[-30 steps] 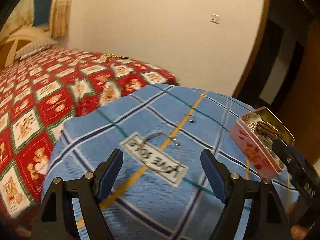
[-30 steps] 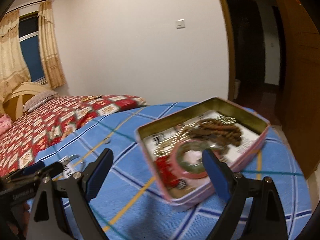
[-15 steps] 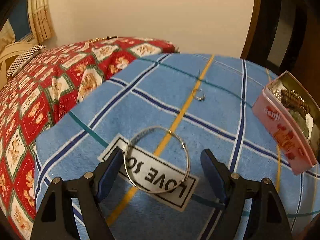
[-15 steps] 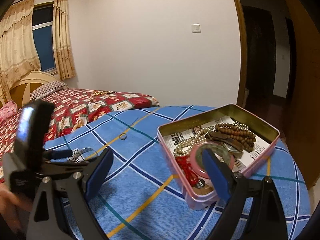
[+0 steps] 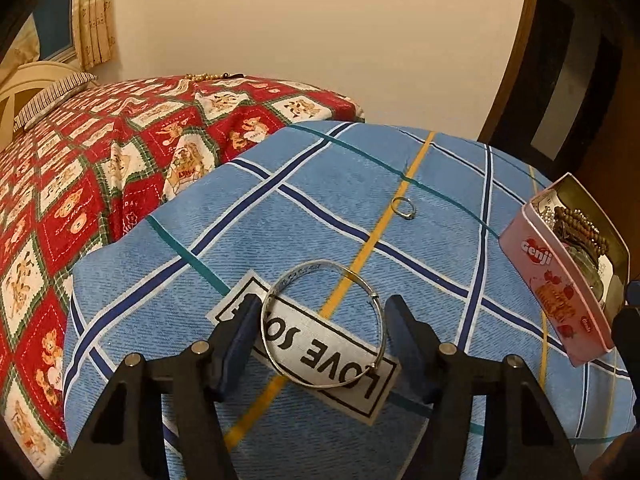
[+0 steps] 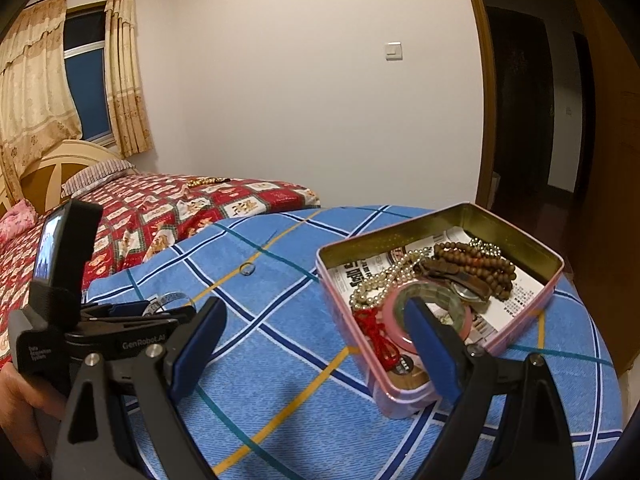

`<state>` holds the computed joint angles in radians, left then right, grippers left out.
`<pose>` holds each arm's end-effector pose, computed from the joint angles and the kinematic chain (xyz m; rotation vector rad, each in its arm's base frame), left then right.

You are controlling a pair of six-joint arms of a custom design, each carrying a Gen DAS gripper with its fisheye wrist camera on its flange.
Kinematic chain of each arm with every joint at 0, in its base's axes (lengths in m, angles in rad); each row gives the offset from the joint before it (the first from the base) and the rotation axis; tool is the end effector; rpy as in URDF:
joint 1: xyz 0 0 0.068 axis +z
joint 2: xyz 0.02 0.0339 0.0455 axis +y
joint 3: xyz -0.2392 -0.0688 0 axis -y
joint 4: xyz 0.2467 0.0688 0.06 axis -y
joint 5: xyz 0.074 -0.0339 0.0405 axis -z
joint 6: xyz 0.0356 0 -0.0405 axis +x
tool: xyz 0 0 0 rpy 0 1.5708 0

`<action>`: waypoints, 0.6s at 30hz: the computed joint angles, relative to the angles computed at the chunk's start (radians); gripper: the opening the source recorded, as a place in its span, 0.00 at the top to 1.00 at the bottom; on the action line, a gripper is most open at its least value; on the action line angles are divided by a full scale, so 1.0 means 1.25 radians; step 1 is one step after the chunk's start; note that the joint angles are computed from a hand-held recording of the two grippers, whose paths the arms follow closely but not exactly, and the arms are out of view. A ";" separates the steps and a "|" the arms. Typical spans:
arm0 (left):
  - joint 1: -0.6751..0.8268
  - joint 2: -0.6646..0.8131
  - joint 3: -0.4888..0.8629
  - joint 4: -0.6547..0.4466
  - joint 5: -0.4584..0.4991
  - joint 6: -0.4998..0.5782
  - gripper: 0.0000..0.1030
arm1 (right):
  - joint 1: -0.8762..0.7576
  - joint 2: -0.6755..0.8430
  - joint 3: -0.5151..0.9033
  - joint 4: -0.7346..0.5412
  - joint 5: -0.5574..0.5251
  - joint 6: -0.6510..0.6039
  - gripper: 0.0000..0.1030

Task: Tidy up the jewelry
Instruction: 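Grasp the silver bangle with the left tool while the right tool grasps the small ring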

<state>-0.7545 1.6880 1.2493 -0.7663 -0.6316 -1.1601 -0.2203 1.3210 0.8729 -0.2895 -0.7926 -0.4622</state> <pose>0.2574 -0.2131 0.2047 -0.6312 2.3429 0.0893 0.2812 -0.0370 0.2259 -0.6294 2.0061 0.5090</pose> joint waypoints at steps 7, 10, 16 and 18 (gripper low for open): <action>-0.016 -0.132 -0.146 0.120 -0.101 -0.108 0.38 | 0.011 -0.007 -0.003 -0.004 -0.006 -0.002 0.10; -0.037 -0.156 -0.158 0.106 -0.186 -0.145 0.38 | 0.046 -0.005 0.004 -0.016 -0.003 -0.013 0.11; -0.068 -0.144 -0.125 0.028 -0.305 -0.199 0.38 | 0.204 0.101 0.100 -0.040 0.104 -0.003 0.40; -0.067 -0.148 -0.132 0.038 -0.315 -0.195 0.38 | 0.253 0.192 0.188 -0.092 0.136 0.013 0.52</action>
